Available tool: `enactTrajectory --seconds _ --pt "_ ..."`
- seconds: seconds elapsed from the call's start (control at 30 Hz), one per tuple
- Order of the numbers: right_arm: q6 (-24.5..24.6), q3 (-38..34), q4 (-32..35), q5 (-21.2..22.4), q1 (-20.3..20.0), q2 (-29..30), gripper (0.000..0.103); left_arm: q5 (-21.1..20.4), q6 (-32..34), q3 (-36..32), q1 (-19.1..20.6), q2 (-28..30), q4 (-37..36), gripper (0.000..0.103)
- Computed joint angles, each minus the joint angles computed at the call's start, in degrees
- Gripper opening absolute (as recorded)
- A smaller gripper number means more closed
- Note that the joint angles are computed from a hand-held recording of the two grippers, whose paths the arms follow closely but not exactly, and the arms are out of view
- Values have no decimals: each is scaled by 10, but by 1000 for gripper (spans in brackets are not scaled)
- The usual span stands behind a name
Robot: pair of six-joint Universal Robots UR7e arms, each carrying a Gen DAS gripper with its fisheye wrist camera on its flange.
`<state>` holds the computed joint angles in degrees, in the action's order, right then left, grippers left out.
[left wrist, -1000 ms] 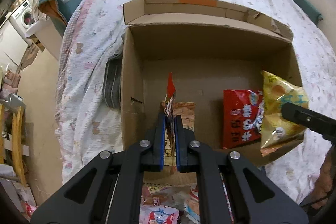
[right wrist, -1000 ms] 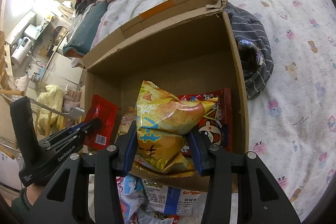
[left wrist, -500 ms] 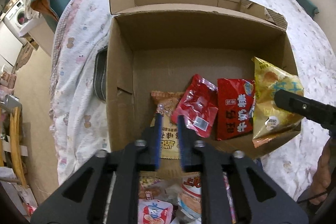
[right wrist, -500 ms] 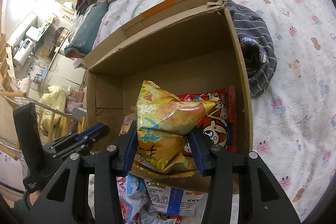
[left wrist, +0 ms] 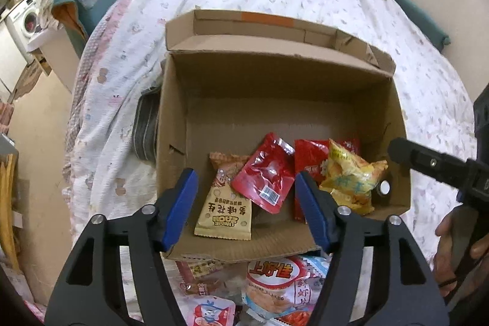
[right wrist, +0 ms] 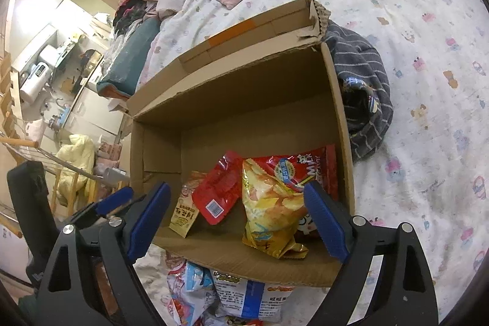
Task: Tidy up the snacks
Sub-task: 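Open both tools to drop the pouch and chip bag into the box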
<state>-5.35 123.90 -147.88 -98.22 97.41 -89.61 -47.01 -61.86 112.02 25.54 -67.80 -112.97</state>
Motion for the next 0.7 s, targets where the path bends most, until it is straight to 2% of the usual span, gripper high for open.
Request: enactTrajectory --seconds 0.03,0.13,0.23,0.6,0.7 --pt "0 0 0 0 1 -1 91 -7 -5 9 1 -10 -24 74" --pt "3 2 0 5 1 -8 91 -10 -35 32 0 -33 -63 79" --pt "0 8 -6 0 5 -18 91 2 -68 39 -9 -48 -43 82" --pt "2 37 -10 0 17 -75 91 27 -126 50 -52 -78 45 82" --pt "7 47 3 18 9 -94 91 0 -119 70 -53 -96 0 82"
